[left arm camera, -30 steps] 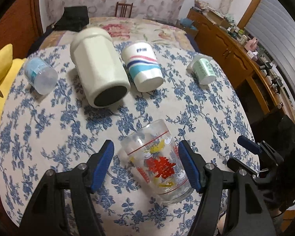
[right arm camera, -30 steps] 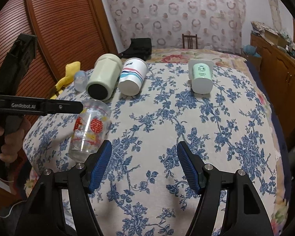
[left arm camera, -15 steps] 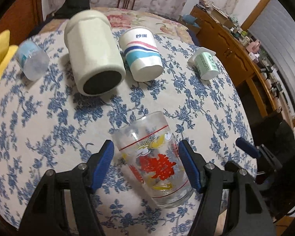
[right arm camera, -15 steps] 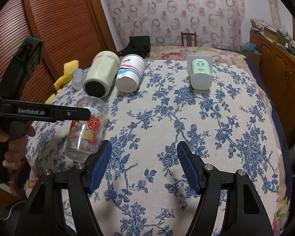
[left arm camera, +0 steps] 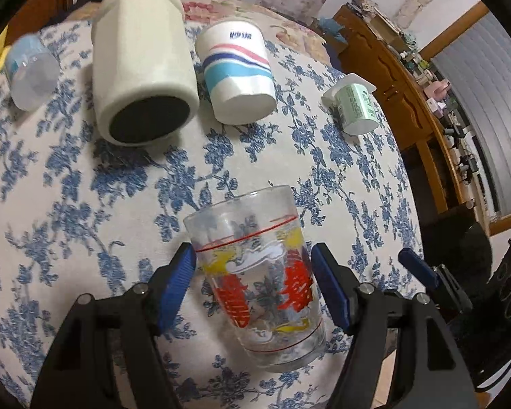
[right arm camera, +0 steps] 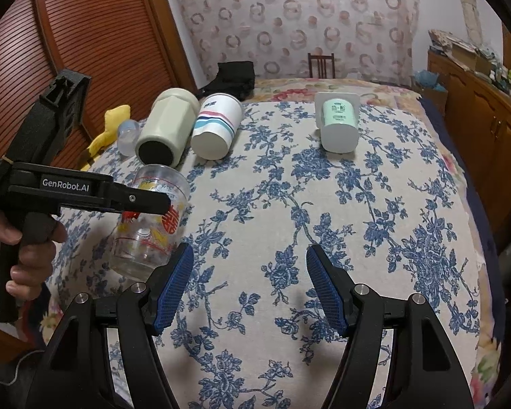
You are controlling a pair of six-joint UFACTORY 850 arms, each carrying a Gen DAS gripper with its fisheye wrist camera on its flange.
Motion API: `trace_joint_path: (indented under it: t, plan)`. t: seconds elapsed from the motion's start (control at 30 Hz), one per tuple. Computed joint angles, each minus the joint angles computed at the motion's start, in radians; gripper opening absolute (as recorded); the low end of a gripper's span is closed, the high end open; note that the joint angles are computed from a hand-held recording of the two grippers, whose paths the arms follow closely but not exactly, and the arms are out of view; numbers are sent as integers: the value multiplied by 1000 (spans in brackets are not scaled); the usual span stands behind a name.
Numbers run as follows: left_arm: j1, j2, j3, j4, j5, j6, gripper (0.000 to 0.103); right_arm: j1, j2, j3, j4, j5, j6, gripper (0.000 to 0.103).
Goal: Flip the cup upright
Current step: 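Close the left tool on the tumbler while the right tool releases it, then rotate the tumbler with the left tool so its open rim faces up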
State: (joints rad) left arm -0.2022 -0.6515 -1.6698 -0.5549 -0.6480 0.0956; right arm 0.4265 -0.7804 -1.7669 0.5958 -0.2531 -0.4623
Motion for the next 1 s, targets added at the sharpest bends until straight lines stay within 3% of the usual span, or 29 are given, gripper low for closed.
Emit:
trace_joint_path:
  t: [0.13, 0.3, 0.5, 0.73, 1.0]
  plan:
    - [5, -23, -23, -49, -29, 27, 70, -2, -1, 2, 5, -3, -2, 71]
    - [-9, -19, -24, -7, -2, 42, 68, -4, 0, 7, 11, -3, -2, 71]
    - [-36, 31, 19, 159, 120, 31, 65, -6, 0, 11, 16, 0, -1, 71]
    - [-16, 70, 46, 126, 183, 116, 62, -3, -7, 1, 29, 3, -9, 71]
    - [-17, 97, 74, 254, 260, 68, 61, 17, -7, 3, -43, 95, 9, 71]
